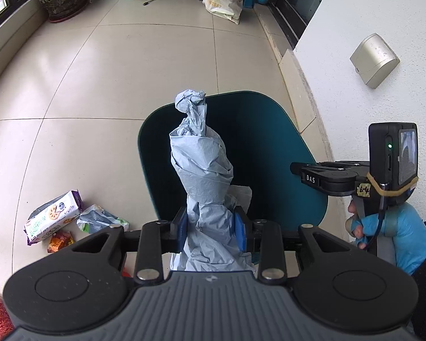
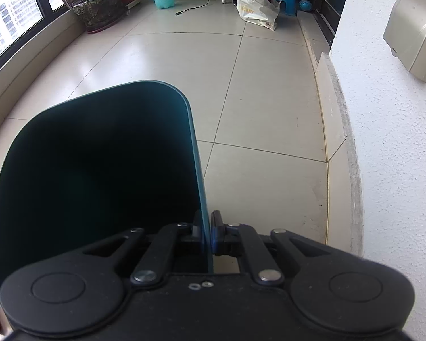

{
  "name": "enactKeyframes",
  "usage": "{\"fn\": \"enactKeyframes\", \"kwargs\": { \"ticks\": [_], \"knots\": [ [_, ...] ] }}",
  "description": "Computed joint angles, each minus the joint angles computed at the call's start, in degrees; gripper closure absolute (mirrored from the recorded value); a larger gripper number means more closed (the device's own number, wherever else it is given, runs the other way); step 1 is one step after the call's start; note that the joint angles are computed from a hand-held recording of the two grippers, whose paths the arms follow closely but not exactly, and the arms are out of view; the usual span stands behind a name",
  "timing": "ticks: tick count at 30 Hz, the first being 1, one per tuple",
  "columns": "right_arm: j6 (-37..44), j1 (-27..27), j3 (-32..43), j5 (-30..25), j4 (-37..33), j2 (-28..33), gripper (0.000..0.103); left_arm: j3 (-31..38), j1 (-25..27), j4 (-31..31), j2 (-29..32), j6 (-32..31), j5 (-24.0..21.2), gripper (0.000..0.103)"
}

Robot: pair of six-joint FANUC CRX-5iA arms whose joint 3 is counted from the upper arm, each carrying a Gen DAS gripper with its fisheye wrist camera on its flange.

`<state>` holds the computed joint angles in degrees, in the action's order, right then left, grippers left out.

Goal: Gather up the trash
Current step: 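Carry the grey paper into the teal bin and open the left gripper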

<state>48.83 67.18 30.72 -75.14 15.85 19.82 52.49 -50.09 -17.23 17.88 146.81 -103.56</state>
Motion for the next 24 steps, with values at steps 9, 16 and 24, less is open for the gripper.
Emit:
{"fn": "enactKeyframes", "kwargs": {
  "ticks": [9, 16, 24],
  "knots": [
    [1.5, -0.7, -0.9, 0.9, -1.1, -1.0, 0.099, -2.1, 3.8, 4.4, 5.1, -2.3, 3.6, 0.070],
    [2.0, -0.2, -1.9, 1.4, -1.0, -1.6, 0.099, -5.5, 4.9, 6.4, 6.2, -2.9, 5.1, 0.067],
    [2.0, -0.2, -1.9, 1.5, -1.1, -1.8, 0.099, -6.3, 4.7, 5.4, 6.6, -3.4, 6.1, 0.040]
  ]
}}
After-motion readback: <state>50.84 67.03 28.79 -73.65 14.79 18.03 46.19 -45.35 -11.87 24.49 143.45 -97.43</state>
